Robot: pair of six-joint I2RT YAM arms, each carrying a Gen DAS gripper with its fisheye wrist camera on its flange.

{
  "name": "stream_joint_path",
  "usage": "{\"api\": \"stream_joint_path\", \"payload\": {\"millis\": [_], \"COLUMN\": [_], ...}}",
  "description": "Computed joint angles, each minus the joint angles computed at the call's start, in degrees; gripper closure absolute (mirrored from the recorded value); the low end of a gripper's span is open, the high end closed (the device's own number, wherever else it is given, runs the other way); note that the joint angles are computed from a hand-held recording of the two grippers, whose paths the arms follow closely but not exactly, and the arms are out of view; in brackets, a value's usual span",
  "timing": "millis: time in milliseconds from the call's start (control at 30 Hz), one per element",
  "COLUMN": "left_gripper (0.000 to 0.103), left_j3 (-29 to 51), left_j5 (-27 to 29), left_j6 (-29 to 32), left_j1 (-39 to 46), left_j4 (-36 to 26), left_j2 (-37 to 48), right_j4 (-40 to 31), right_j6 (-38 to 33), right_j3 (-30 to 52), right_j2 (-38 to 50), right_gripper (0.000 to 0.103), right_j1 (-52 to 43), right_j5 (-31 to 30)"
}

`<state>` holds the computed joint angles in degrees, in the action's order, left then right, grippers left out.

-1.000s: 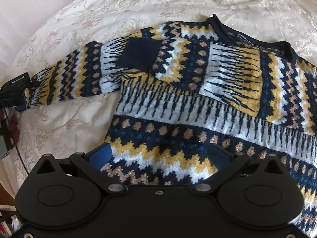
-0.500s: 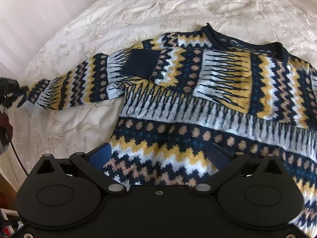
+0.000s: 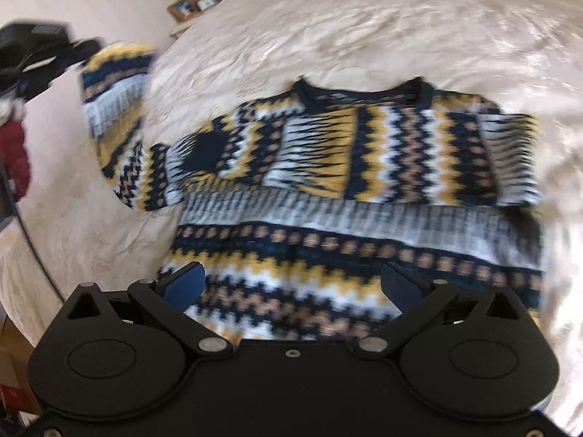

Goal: Fold small clothes

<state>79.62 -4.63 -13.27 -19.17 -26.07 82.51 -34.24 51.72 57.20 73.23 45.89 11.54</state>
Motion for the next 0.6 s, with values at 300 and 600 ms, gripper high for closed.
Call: {"api": "stream_joint_path", "payload": {"millis": [300, 600], "left_gripper": [0.098, 0.097], "left_j3": [0.71, -2.92], "left_j5": [3.70, 2.02], "left_j6": [-1.77, 3.86], "left_j1": [-14.83, -13.81], "left_j4": [1.48, -2.64], "left_j2": [11.29, 7.24], "right_j4": [-4.19, 0.87], "right_j6": [-0.62, -5.39], "right_j3": [-7.94, -7.92], "right_j2": [-12.66, -8.89], "right_gripper": [0.000, 0.000], "right_j1": [-7.04, -15.07], "right_j5": [-0.27, -3.90]}}
